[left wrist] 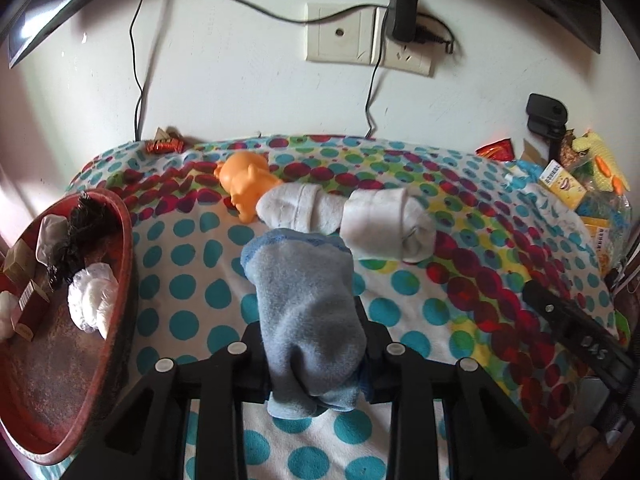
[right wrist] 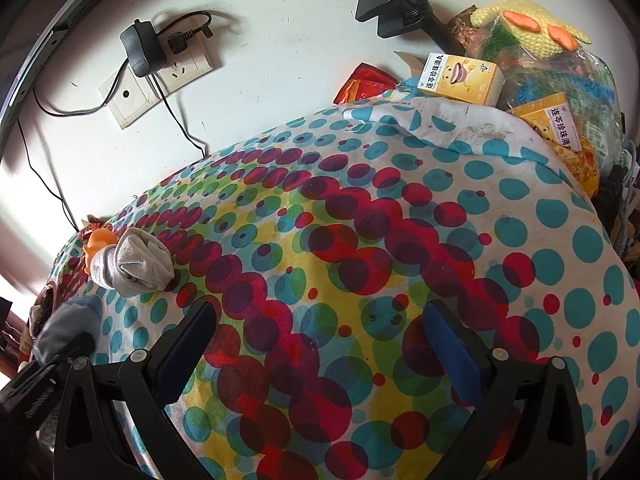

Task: Organize objects
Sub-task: 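Lift the grey-blue sock with the left gripper and carry it over the red tray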

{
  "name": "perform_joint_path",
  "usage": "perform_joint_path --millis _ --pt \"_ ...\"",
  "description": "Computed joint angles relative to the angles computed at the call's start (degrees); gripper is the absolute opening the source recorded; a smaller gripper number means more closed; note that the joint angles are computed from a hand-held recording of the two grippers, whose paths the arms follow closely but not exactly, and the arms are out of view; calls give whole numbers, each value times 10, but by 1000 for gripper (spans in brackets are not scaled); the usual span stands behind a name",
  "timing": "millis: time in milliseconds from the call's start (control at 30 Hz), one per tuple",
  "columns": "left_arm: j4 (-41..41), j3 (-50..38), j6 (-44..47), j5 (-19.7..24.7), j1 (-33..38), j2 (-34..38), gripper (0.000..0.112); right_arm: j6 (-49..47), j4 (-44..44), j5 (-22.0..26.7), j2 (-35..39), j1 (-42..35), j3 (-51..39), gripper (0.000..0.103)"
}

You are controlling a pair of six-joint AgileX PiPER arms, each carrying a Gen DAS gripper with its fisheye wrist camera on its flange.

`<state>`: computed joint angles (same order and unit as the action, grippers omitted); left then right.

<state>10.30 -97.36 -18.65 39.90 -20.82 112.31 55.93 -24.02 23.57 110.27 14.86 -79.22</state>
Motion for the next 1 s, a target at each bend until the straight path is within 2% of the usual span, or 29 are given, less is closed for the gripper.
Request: perform_joint_path --millis 500,1000 --pt "-12 71 34 -18 -13 -103 30 -2 1 1 0 0 0 103" --pt "-62 124 78 -24 37 -154 30 -3 1 3 2 1 -3 103"
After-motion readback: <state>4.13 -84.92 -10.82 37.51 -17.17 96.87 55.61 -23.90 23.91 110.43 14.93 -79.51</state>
